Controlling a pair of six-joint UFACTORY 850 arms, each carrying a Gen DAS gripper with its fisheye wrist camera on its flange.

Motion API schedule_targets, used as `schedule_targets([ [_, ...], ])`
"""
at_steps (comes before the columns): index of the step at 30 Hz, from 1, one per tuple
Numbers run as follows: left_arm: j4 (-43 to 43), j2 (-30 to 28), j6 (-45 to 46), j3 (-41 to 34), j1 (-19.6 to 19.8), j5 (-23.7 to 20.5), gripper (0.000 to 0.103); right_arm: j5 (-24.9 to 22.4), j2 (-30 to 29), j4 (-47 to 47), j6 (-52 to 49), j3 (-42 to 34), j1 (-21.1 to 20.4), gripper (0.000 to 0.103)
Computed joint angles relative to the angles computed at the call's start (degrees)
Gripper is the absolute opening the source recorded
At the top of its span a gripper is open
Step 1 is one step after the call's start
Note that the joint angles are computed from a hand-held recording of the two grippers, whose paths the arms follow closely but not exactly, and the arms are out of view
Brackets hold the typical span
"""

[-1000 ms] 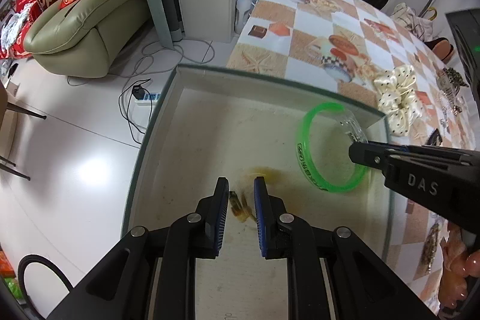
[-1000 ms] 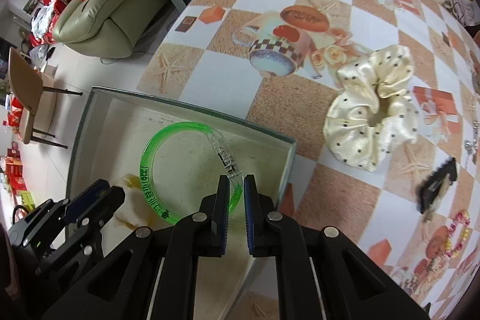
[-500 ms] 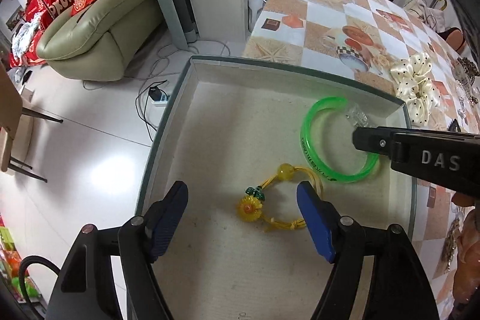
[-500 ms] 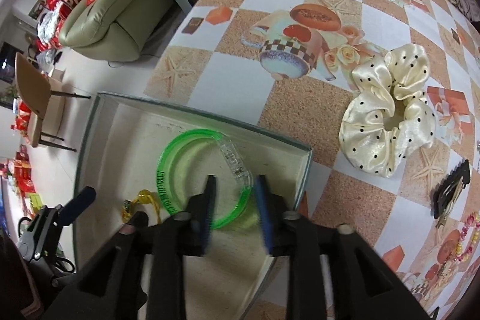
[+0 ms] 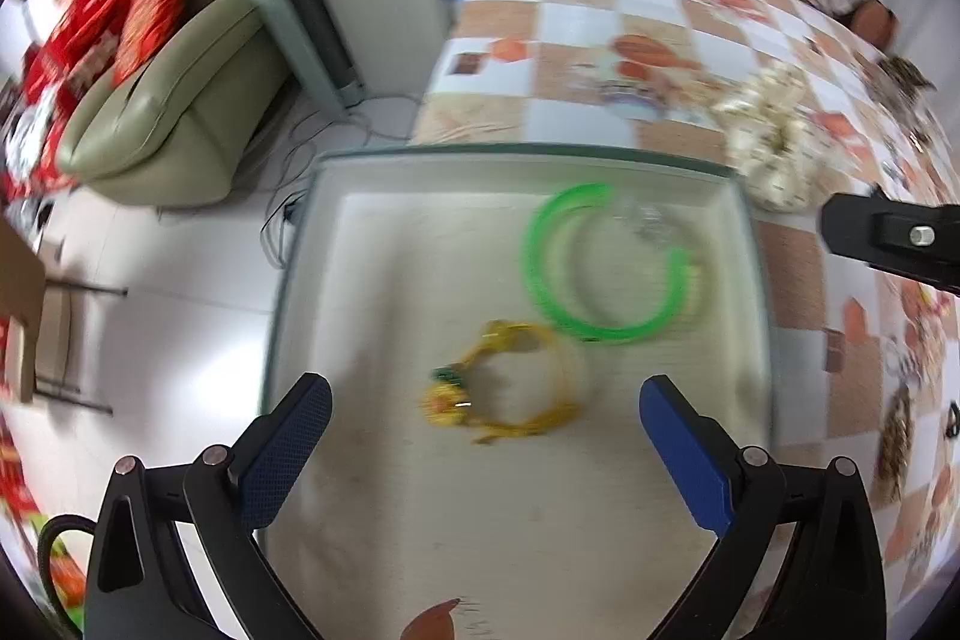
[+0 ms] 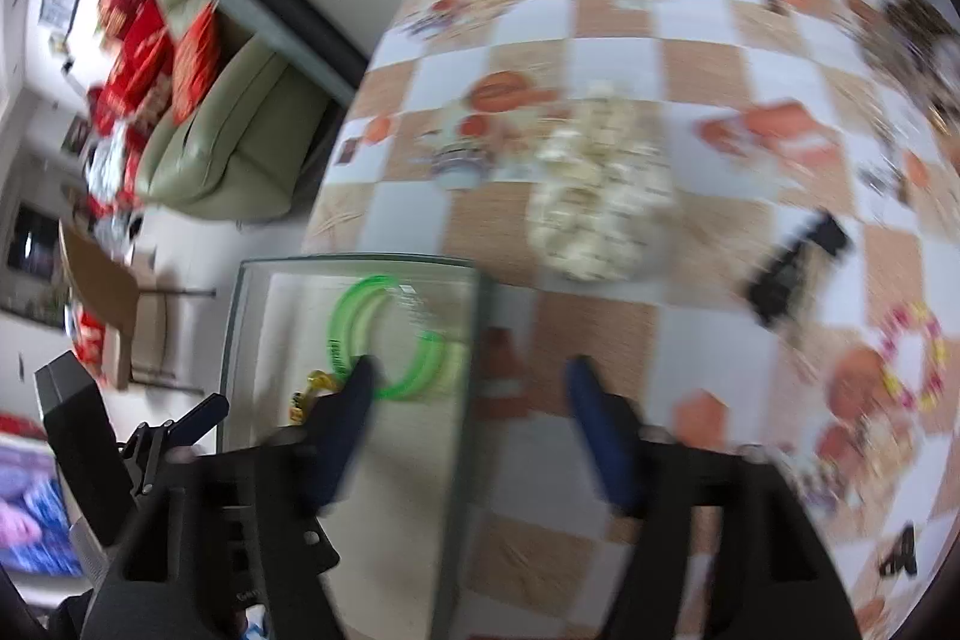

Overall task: Organize jewelry
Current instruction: 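Carry both items into the white tray and open both grippers to release them, then grasp the silver star hairpin with the left gripper while the right gripper grasps the black claw clip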

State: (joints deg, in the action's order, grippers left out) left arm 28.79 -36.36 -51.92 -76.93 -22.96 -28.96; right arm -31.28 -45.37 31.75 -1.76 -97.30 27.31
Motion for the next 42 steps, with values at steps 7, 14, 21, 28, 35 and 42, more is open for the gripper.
schedule_targets([
  [7, -6.08, -2.83, 10.79, -7.48, -3.42, -0.07, 0.103, 6.48, 9.68, -1.18, 5.69, 14.97, -4.17, 0.085],
  [14, -15.27, -6.77, 21.67, -15.49, -7.18, -0.82, 0.103, 7.92, 17.36, -16.2, 21.0, 25.4, -7.97, 0.085],
  [21, -22.99, -9.14, 27.96, -18.2, -10.7, -2.65, 0.103, 6.93, 21.27, -22.67, 27.7, 32.13, -11.72, 0.085],
  [28, -27.41, -11.57, 31.81, -19.75, -12.45, -4.3, 0.103, 5.91, 21.46, -22.73, 27.32, 35.27, -13.89, 0.085],
  [35, -26.94, -13.95, 33.17, -22.11, -12.61, -6.26, 0.098, 6.15, 21.18, -23.2, 26.68, 36.47, -14.62, 0.085],
  [42, -34.98, -13.38, 38.01, -21.52, -13.69, -7.36, 0.086, 6.15, 20.52, -25.21, 27.75, 36.8, -14.25, 0.085],
])
